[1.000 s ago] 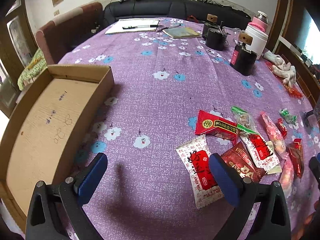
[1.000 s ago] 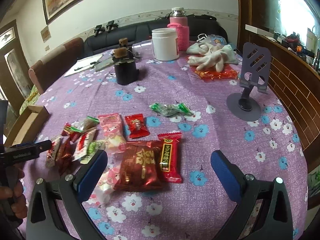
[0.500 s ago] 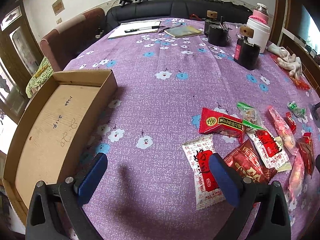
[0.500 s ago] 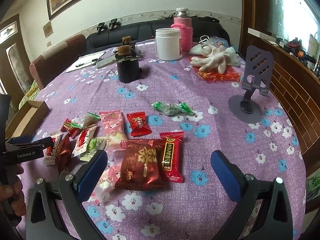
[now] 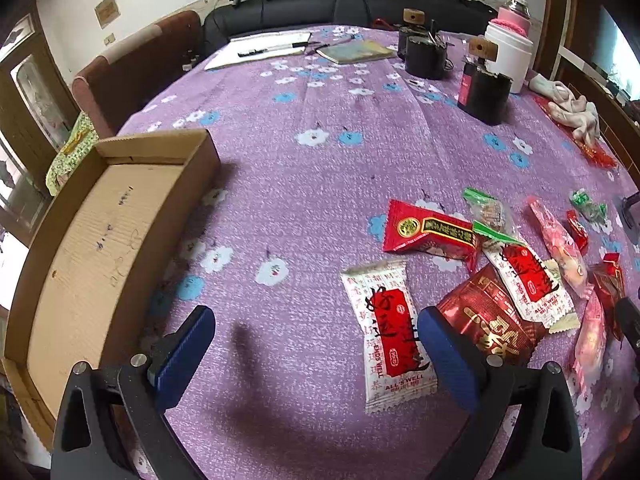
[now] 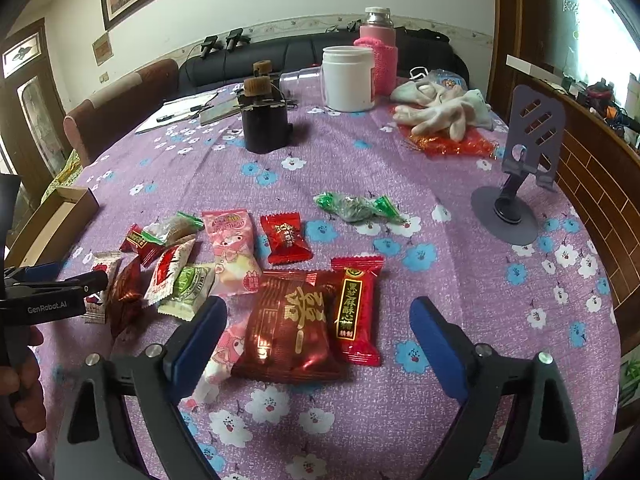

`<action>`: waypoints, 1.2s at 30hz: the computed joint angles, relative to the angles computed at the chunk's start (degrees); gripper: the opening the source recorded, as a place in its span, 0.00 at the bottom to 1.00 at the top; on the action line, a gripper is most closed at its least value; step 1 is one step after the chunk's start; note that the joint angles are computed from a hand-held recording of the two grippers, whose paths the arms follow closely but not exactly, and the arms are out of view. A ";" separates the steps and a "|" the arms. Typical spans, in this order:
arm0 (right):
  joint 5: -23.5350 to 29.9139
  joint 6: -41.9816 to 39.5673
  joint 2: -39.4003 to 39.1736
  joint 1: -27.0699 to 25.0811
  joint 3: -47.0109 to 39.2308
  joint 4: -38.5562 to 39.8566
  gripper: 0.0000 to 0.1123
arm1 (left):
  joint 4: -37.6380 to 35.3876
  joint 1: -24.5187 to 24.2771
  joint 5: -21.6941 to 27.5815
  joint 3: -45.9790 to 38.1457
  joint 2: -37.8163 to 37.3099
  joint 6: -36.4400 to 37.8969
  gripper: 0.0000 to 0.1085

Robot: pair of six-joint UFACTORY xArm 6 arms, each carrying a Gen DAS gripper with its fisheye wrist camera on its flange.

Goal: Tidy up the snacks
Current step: 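Lower the left gripper onto the white-and-red snack packet and close it, then close the right gripper on the dark red snack packet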

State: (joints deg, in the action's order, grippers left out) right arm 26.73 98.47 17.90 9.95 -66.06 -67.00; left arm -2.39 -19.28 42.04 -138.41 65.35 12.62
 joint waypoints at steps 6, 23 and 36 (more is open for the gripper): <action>-1.19 -2.46 1.06 -0.59 -0.73 1.83 0.61 | 1.70 -0.35 -0.18 0.86 -0.16 -0.14 0.94; -2.53 -2.56 1.31 -0.76 -1.10 1.16 0.39 | -7.73 0.26 2.21 -0.85 0.09 10.06 0.35; -6.37 2.96 -1.18 -1.60 2.10 -3.35 0.16 | -19.31 2.75 5.85 -0.93 -0.30 19.60 0.22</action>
